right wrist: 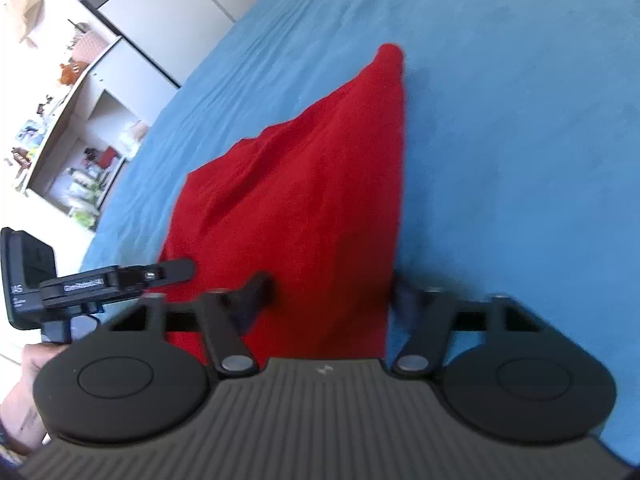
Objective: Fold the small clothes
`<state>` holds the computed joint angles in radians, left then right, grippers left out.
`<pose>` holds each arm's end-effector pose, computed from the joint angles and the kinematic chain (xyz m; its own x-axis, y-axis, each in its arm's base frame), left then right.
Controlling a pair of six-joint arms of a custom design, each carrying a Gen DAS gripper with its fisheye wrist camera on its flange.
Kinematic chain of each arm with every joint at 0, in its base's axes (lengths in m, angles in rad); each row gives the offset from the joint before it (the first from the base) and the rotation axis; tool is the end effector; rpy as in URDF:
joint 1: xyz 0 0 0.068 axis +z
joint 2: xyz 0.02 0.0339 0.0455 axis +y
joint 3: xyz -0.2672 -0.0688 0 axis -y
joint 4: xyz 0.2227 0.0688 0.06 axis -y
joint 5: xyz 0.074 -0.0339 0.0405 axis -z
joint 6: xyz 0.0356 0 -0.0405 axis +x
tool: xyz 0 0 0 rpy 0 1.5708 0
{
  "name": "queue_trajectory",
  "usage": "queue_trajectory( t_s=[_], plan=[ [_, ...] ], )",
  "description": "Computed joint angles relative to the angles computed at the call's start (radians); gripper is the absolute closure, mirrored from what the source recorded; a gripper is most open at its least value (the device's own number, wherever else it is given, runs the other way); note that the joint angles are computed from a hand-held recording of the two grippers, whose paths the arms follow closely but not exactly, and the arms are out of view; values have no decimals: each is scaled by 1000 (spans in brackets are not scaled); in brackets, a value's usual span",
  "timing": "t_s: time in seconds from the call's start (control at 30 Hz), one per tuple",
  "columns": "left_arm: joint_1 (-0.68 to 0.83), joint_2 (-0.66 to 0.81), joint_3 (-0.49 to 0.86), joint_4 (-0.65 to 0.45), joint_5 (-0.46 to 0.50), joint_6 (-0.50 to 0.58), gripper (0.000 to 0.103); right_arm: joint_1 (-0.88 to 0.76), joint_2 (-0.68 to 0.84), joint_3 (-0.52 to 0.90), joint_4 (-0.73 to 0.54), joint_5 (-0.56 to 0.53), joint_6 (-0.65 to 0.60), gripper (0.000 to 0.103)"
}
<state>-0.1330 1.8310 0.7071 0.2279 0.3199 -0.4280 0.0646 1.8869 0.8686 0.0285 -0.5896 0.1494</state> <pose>0.3022 -0.0517 0.1126 -0.8372 -0.2855 -0.4665 -0.0295 0.8753 -0.4827 0.3259 0.0409 0.1228 -0.8782 0.0672 -0.4736 -0.2300 0.8087 0.5413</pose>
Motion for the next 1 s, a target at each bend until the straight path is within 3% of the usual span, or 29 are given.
queue_trajectory(
  t_s=[0.07,0.13,0.3,0.47,0.63,0.73,0.83,1.0],
  plan=[
    [-16,-14,15,-42,-21,6,70,5,-10,6,-16,7,-18,53],
    [-29,-30,32,-79,-40,-5,76,10,-33,5,-25,18,-18,60],
    [-136,-141,54,-199,-179,7,78,41,-185,-50,-51,82,-47,63],
    [-319,-336,13,-310,-314,-45,78,-70,-424,-112,-253,16,-183,63],
    [-601,-473,-56,-356,-470,-211,78,-379,-675,-195,-594,-120,-511,63],
    [-801,-439,-69,-355,-601,-322,78,-560,-725,-236,-757,-169,-729,63],
    [-934,-372,-91,-320,-665,-451,78,-776,-660,-279,-878,-187,-1006,63],
    [-1043,-254,-108,-268,-779,-533,76,-973,-457,-354,-793,-179,-1170,60]
  ],
)
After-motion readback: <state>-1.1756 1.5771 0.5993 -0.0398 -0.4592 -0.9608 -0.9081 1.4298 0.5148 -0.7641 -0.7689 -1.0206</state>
